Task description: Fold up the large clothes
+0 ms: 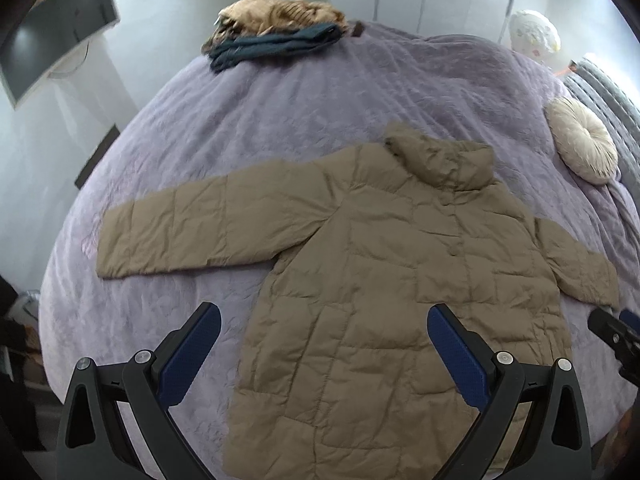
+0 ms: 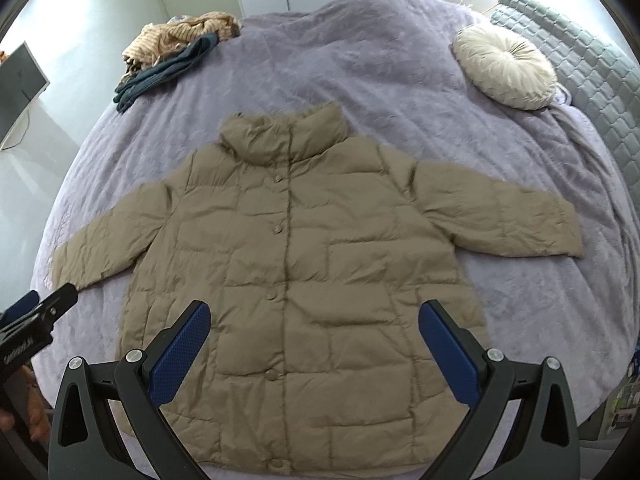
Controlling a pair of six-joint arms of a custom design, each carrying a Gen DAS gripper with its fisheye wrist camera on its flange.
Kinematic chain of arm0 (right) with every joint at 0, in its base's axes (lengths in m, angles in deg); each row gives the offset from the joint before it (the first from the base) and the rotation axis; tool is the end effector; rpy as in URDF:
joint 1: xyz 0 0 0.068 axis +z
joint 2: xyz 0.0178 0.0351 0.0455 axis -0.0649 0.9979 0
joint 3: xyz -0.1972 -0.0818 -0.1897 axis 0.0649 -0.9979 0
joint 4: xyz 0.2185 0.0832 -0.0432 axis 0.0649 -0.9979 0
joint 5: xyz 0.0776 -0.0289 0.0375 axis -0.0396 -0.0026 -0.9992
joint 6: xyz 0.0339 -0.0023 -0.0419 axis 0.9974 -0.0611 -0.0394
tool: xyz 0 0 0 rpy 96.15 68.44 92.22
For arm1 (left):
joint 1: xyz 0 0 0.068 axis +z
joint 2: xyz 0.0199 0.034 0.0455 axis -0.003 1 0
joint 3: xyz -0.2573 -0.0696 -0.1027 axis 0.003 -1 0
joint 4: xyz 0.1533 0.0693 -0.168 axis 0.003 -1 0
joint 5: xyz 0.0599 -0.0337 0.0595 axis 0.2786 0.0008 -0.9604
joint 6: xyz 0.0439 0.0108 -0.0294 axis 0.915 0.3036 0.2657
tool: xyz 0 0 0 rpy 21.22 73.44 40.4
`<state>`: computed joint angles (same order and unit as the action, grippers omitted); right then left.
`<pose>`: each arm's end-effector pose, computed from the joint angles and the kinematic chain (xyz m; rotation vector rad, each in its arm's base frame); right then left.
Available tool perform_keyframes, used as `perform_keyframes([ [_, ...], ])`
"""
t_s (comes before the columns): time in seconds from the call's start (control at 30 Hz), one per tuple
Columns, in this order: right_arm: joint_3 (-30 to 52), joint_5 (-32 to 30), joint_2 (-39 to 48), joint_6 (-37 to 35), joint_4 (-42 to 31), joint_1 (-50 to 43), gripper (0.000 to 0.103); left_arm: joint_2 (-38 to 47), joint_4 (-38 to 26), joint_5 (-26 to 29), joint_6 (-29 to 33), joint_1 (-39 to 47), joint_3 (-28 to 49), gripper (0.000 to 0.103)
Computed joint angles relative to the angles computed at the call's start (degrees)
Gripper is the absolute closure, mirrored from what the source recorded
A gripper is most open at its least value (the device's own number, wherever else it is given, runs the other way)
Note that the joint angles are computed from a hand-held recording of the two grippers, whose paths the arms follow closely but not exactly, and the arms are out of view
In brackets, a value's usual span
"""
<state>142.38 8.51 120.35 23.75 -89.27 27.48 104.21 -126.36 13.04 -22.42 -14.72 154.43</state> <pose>0.1929 0.1055 0.3261 0.4016 2.6644 0.0101 0.2580 -0.0641 0.3040 0.0470 2.6128 -0.0575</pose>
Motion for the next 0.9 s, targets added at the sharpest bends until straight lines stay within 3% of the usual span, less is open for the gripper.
perform_keyframes([
  [0.23, -2.9, -8.0, 4.4, 0.9, 10.8, 2.2, 0.000, 5.5, 11.5, 16.8, 3.9, 18.6, -7.6, 0.000],
  [0.37, -4.5, -12.6, 9.5, 0.5, 18.5, 3.9, 0.000, 14.1, 21.1, 25.5, 3.5, 29.3, -10.0, 0.000],
  [0.5, -4.9, -14.1, 15.0, -1.0, 25.1, 5.8, 0.000, 25.8, 27.8, 31.9, 1.6, 37.3, -7.5, 0.000],
  [0.73, 0.3, -16.6, 27.4, -4.6, 28.2, 7.1, 0.000, 42.3, 33.5, 35.8, -3.6, 41.9, 2.1, 0.000],
  [0.9, 0.4, -17.8, 31.8, -2.9, 34.0, 5.7, 0.000, 48.6, 37.8, 34.3, -7.7, 42.1, 9.7, 0.000],
])
